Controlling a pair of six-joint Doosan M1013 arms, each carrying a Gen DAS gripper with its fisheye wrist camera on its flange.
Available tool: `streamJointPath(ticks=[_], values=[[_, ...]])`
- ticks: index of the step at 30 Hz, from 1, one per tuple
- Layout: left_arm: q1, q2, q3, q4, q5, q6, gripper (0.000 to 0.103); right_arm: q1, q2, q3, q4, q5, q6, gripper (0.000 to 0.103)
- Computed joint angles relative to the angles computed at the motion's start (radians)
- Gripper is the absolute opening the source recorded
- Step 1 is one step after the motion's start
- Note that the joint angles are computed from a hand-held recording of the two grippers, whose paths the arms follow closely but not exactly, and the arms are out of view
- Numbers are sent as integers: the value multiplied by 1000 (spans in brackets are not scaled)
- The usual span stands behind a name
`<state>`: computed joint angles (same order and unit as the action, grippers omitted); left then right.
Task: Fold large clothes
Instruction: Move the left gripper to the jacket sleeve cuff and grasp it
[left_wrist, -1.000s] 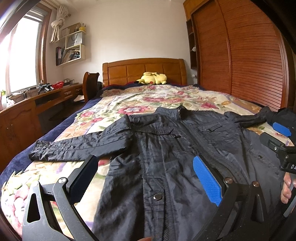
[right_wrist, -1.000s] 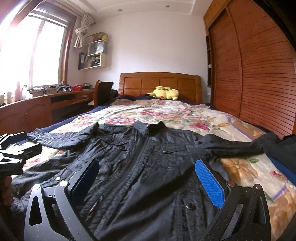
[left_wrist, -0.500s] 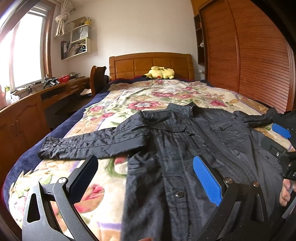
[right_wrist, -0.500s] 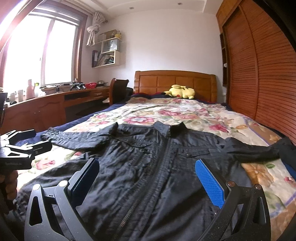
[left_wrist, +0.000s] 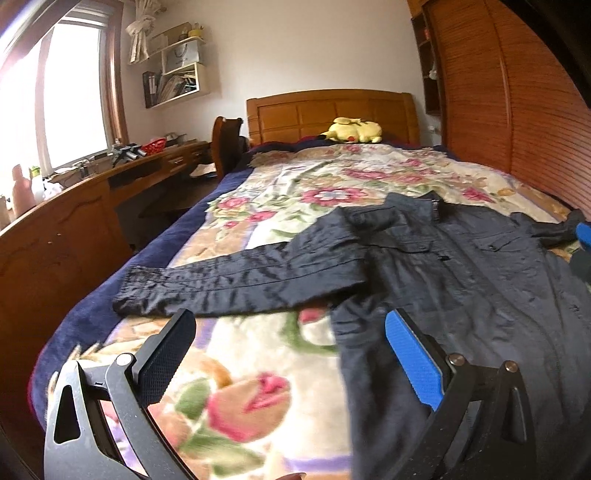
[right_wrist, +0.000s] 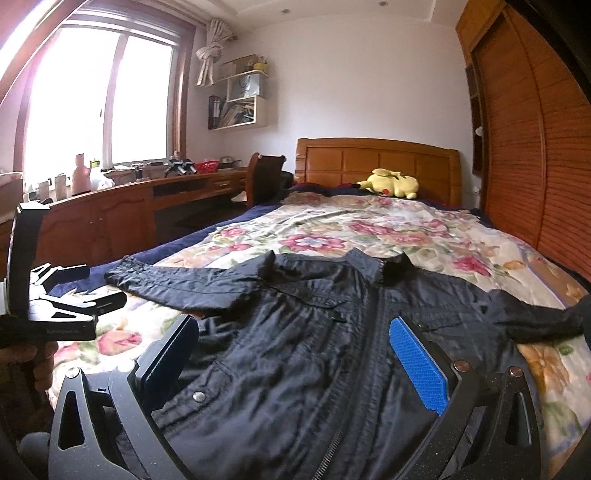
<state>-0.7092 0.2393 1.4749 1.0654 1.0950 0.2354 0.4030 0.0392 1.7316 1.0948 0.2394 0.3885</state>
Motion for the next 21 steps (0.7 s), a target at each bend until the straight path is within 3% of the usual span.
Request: streamJointPath(ticks=[11,21], values=[[57,-12,20,1,19,19,103,38,61,-91,-188,53,112,103],[146,-11,41,-45,28,62,103,43,152,-182,-330,176,214,103]])
